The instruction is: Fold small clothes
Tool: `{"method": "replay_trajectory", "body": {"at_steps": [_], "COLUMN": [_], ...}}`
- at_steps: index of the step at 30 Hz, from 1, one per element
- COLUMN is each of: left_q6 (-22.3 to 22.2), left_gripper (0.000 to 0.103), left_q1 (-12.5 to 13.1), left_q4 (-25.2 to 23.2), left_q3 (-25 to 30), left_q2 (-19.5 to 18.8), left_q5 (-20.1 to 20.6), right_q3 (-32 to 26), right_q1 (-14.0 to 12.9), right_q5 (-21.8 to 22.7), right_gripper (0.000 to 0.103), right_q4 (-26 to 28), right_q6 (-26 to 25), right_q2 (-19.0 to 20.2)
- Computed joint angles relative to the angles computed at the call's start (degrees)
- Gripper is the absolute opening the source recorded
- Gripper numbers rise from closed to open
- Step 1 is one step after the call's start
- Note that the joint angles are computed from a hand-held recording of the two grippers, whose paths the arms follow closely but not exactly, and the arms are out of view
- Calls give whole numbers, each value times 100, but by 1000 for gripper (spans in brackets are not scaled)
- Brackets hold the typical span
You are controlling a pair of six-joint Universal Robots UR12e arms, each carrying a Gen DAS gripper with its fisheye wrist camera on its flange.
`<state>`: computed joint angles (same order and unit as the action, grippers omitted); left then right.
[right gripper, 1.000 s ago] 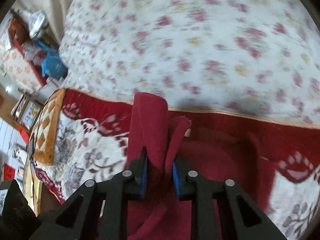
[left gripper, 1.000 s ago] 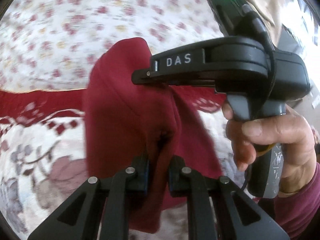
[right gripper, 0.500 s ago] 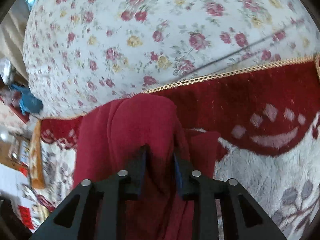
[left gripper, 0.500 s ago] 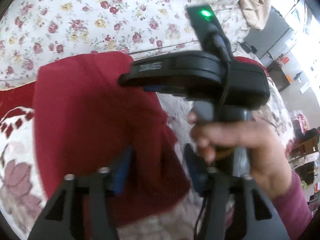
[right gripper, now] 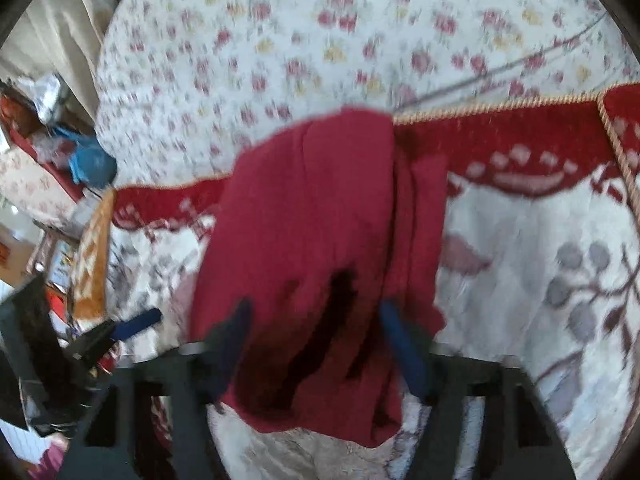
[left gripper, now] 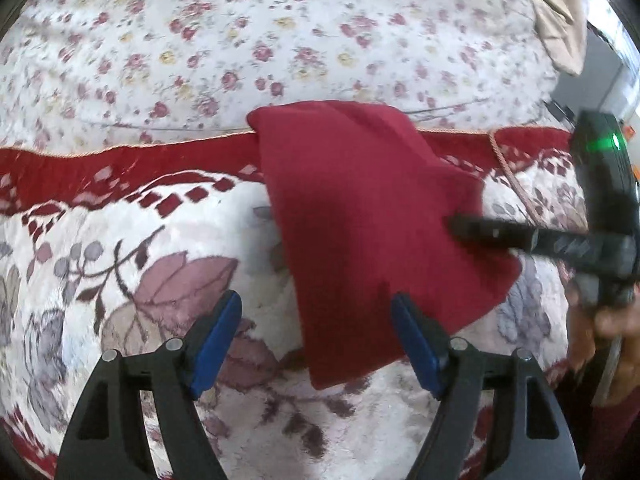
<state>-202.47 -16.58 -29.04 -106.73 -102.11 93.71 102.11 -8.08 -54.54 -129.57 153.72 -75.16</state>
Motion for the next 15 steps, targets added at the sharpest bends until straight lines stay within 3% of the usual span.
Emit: {"method": "replay_trajectory", "body": {"at_steps": [3, 5, 8, 11, 13, 14, 15], "left_q6": [2, 12, -32, -88, -79, -74, -70], "left_gripper": [76, 77, 77, 77, 80, 81, 81], "left_q1": [-23, -70, -77, -52, -28, -19, -6], "left_q4": [168, 235, 389, 399, 519, 544, 554], "left_q3": [-105, -84, -53, -41, -63, -50, -33], "left_q2": [78, 32, -125, -245, -281, -299, -311], "left_q5": [9, 218, 408, 447, 426, 419, 377], "right_q3": [276, 431, 427, 379, 368, 341, 287], "right_q1": [-113, -156, -119, -141, -201, -218, -209], "right_q5": [76, -154, -375, -219, -5, 76, 130], "right_gripper": [13, 11, 10, 12, 25, 56, 79], "right_q4": [-333, -543, -515, -410, -527, -706, -922], "right_q6": [-189, -210, -134, -224, 26, 276, 578], "right_q2": [-187, -261, -202, -287, -327, -301, -239]}}
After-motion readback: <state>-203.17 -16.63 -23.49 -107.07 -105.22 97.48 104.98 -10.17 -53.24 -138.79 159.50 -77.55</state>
